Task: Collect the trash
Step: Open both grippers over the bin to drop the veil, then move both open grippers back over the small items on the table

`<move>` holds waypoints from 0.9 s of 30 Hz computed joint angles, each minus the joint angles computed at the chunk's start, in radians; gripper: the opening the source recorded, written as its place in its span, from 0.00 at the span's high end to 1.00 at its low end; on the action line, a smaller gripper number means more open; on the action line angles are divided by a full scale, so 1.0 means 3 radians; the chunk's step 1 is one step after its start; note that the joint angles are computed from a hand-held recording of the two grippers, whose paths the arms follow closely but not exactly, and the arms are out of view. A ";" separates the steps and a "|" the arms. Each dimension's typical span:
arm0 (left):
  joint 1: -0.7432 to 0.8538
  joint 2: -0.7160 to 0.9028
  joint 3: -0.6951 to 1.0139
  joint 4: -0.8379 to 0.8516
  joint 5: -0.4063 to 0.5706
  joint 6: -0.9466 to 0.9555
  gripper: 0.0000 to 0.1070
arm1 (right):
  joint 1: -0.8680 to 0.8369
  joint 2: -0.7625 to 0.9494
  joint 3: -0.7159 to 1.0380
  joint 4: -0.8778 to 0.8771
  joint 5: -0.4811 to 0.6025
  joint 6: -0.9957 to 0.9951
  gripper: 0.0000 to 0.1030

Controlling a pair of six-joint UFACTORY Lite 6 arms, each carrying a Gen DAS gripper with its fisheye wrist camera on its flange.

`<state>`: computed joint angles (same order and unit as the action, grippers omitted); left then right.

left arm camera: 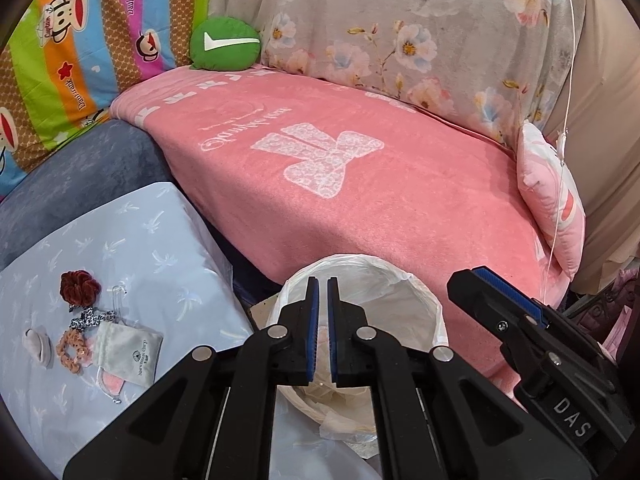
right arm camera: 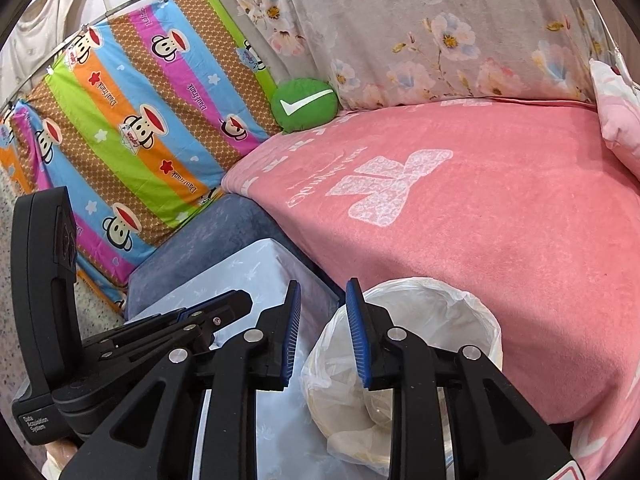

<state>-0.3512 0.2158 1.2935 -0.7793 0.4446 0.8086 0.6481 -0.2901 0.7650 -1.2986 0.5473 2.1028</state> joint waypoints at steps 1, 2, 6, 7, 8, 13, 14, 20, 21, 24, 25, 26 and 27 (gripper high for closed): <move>0.0020 -0.0009 -0.0011 -0.0012 0.0005 0.0014 0.96 | 0.0020 0.0024 0.0026 0.0010 0.0009 -0.0014 0.76; 0.0038 -0.0017 -0.0021 -0.0020 0.0006 0.0024 0.96 | 0.0042 0.0043 0.0044 0.0013 0.0020 -0.0018 0.76; 0.0103 -0.0063 -0.0071 -0.0034 0.0000 0.0045 0.96 | 0.0132 0.0150 0.0155 0.0031 0.0064 -0.0042 0.76; 0.0128 -0.0062 -0.0073 -0.0042 0.0008 0.0062 0.96 | 0.0145 0.0178 0.0186 0.0039 0.0062 -0.0052 0.76; 0.0146 -0.0062 -0.0073 -0.0045 0.0014 0.0066 0.96 | 0.0164 0.0220 0.0222 0.0042 0.0060 -0.0056 0.76; 0.0298 -0.0081 -0.0125 -0.0128 0.0053 0.0166 0.95 | 0.0251 0.0461 0.0429 0.0073 0.0057 -0.0092 0.76; 0.0325 -0.0087 -0.0135 -0.0132 0.0054 0.0178 0.93 | 0.0257 0.0504 0.0464 0.0073 0.0042 -0.0101 0.76; 0.0500 -0.0296 -0.0417 -0.0387 -0.0203 0.0523 0.53 | 0.0372 0.0818 0.0717 0.0064 0.0028 -0.0090 0.74; 0.0519 -0.0304 -0.0426 -0.0385 -0.0223 0.0547 0.53 | 0.0389 0.0876 0.0767 0.0069 0.0016 -0.0096 0.74; 0.0642 -0.0316 -0.0447 -0.0454 -0.0197 0.0663 0.53 | 0.0427 0.1059 0.0947 0.0111 -0.0005 -0.0158 0.74; 0.0685 -0.0323 -0.0464 -0.0497 -0.0187 0.0719 0.53 | 0.0438 0.1104 0.0993 0.0122 -0.0009 -0.0175 0.74; 0.0725 -0.0319 -0.0465 -0.0516 -0.0179 0.0749 0.53 | 0.0459 0.1169 0.1059 0.0135 -0.0010 -0.0196 0.73; 0.0773 -0.0312 -0.0468 -0.0539 -0.0175 0.0781 0.53 | 0.0473 0.1219 0.1108 0.0147 -0.0009 -0.0214 0.72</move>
<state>-0.1194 0.1223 1.1531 -0.9410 0.3921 1.0429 0.7899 0.0755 1.0975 -1.2545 0.5445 2.0387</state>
